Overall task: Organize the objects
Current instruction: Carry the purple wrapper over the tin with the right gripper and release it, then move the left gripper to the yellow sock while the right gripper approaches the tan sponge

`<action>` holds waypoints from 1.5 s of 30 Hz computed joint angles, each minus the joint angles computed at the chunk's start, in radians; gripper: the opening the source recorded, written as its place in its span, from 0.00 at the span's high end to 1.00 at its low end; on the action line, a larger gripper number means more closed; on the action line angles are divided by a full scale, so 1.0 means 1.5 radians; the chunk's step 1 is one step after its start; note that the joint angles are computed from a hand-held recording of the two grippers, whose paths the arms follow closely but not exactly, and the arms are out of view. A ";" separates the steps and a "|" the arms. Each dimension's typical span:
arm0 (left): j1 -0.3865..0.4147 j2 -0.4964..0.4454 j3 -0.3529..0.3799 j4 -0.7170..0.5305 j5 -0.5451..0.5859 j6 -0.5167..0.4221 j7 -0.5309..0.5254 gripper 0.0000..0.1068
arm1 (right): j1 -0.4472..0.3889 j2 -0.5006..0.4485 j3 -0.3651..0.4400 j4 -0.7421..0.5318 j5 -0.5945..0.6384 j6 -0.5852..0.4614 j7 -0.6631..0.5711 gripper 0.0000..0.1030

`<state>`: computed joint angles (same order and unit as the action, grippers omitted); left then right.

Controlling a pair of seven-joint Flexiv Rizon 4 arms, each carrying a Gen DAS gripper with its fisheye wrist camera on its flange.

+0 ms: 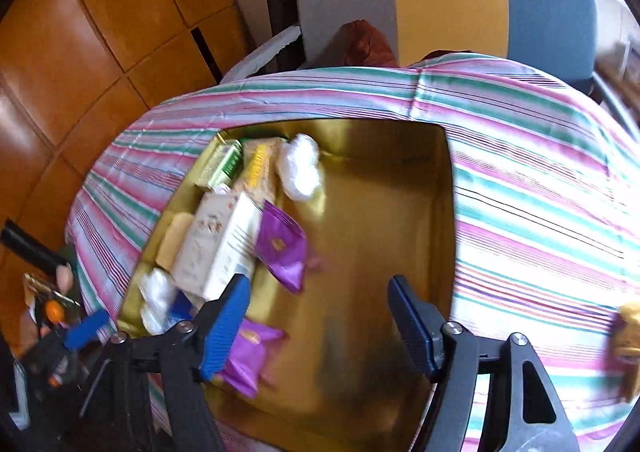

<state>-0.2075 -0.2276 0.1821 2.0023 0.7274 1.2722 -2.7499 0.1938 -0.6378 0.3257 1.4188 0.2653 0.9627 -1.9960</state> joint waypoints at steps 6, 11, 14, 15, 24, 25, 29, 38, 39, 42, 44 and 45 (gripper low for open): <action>-0.008 0.003 -0.007 -0.012 0.012 -0.021 0.000 0.54 | -0.013 0.017 -0.025 0.042 -0.026 0.022 -0.005 0.27; -0.011 -0.003 -0.018 -0.025 0.012 -0.030 0.011 0.54 | -0.033 0.016 -0.041 0.049 -0.039 0.031 0.009 0.26; -0.013 -0.009 -0.022 -0.032 0.004 -0.031 0.025 0.54 | -0.046 0.012 -0.052 0.045 -0.048 0.038 0.020 0.26; -0.015 -0.011 -0.022 -0.035 0.001 -0.032 0.029 0.54 | -0.048 0.008 -0.057 0.040 -0.053 0.041 0.028 0.26; -0.029 -0.034 -0.019 -0.055 -0.024 -0.013 0.065 0.54 | -0.080 -0.029 -0.112 -0.022 -0.093 0.042 0.150 0.26; -0.031 -0.036 -0.018 -0.056 -0.027 -0.010 0.068 0.54 | -0.084 -0.035 -0.118 -0.033 -0.097 0.038 0.171 0.26; -0.034 -0.049 -0.014 -0.062 -0.051 -0.001 0.089 0.54 | -0.099 -0.061 -0.151 -0.077 -0.121 0.028 0.263 0.26; -0.045 -0.065 -0.004 -0.070 -0.098 0.012 0.137 0.54 | -0.144 -0.134 -0.197 -0.180 -0.166 -0.053 0.475 0.22; -0.049 -0.066 -0.001 -0.073 -0.100 0.011 0.140 0.54 | -0.146 -0.143 -0.204 -0.190 -0.171 -0.064 0.501 0.22; -0.054 -0.070 0.000 -0.081 -0.110 0.006 0.155 0.54 | -0.167 -0.178 -0.189 -0.237 -0.162 -0.102 0.542 0.21; -0.058 -0.073 0.000 -0.087 -0.115 0.003 0.164 0.54 | -0.195 -0.201 -0.149 -0.277 -0.123 -0.133 0.542 0.20; -0.059 -0.075 0.000 -0.090 -0.118 0.001 0.169 0.54 | -0.210 -0.214 -0.124 -0.301 -0.100 -0.157 0.527 0.20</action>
